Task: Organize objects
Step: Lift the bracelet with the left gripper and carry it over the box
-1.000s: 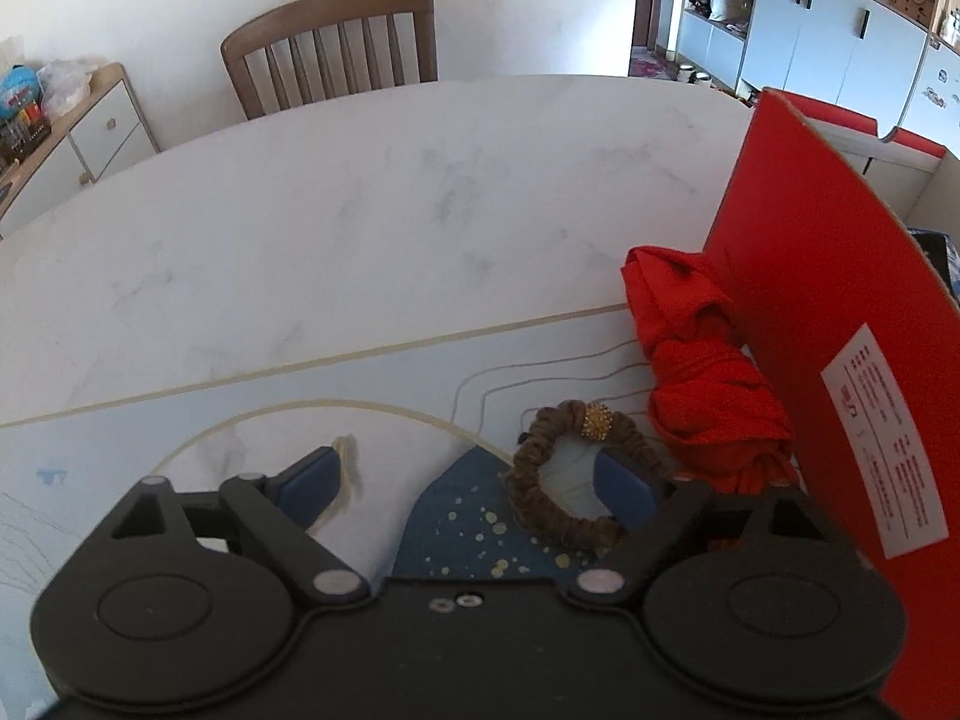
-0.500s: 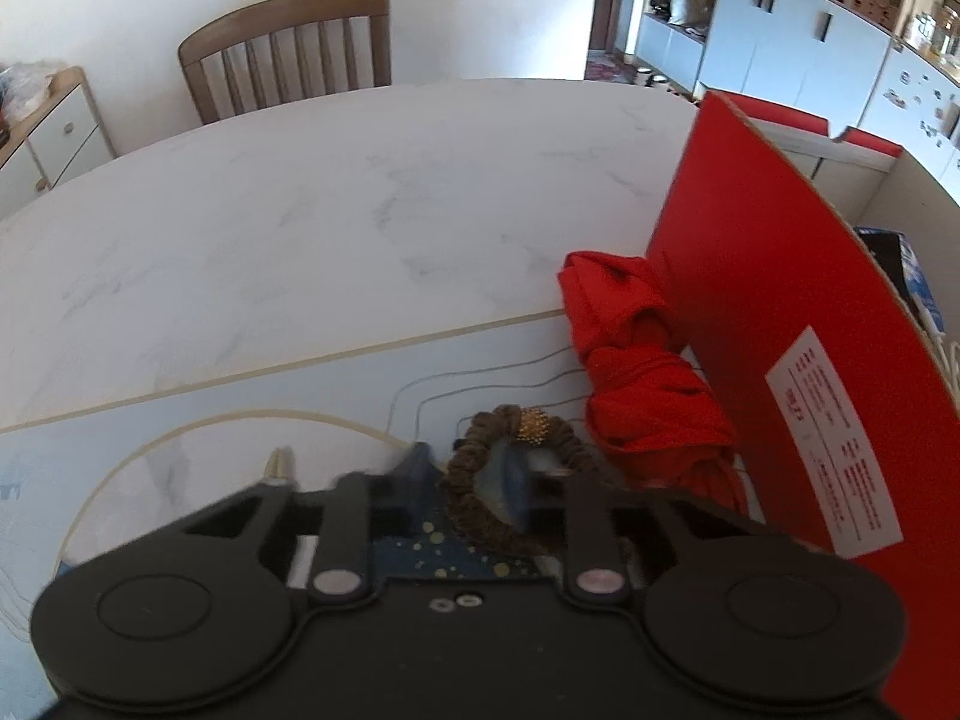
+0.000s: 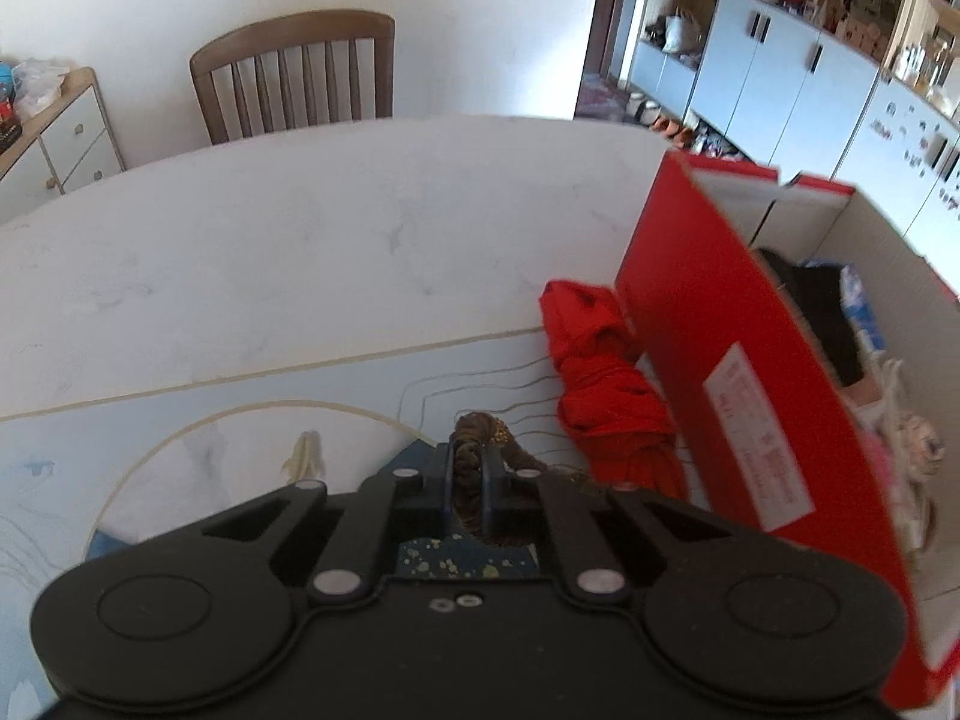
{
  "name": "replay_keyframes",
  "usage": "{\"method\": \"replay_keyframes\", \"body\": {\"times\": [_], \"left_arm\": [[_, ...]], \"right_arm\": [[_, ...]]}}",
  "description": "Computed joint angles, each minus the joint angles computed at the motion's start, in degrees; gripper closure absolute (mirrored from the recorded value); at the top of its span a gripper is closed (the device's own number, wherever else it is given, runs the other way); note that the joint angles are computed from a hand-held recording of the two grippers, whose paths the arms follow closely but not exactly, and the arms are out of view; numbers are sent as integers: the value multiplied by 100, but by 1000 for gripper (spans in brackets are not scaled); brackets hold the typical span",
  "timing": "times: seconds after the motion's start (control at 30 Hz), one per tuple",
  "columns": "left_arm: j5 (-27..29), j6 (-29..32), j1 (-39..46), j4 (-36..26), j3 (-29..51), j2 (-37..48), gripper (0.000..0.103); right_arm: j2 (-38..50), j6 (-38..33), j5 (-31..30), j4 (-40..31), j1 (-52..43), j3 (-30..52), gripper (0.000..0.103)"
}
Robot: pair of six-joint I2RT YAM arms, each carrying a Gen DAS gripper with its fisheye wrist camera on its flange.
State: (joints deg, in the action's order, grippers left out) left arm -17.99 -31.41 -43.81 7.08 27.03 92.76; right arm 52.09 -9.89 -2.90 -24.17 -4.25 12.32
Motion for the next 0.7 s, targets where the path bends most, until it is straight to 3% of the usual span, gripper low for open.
{"method": "replay_keyframes", "body": {"times": [0.4, 0.7], "left_arm": [[-203, -275, -766, -1291, -126, -2062, 98], [-245, -165, -1446, -1712, 486, -2290, 98]], "right_arm": [[-157, -22, -24, -72, -16, -22, 98], [-250, -111, -99, -105, -86, -39, 98]]}}
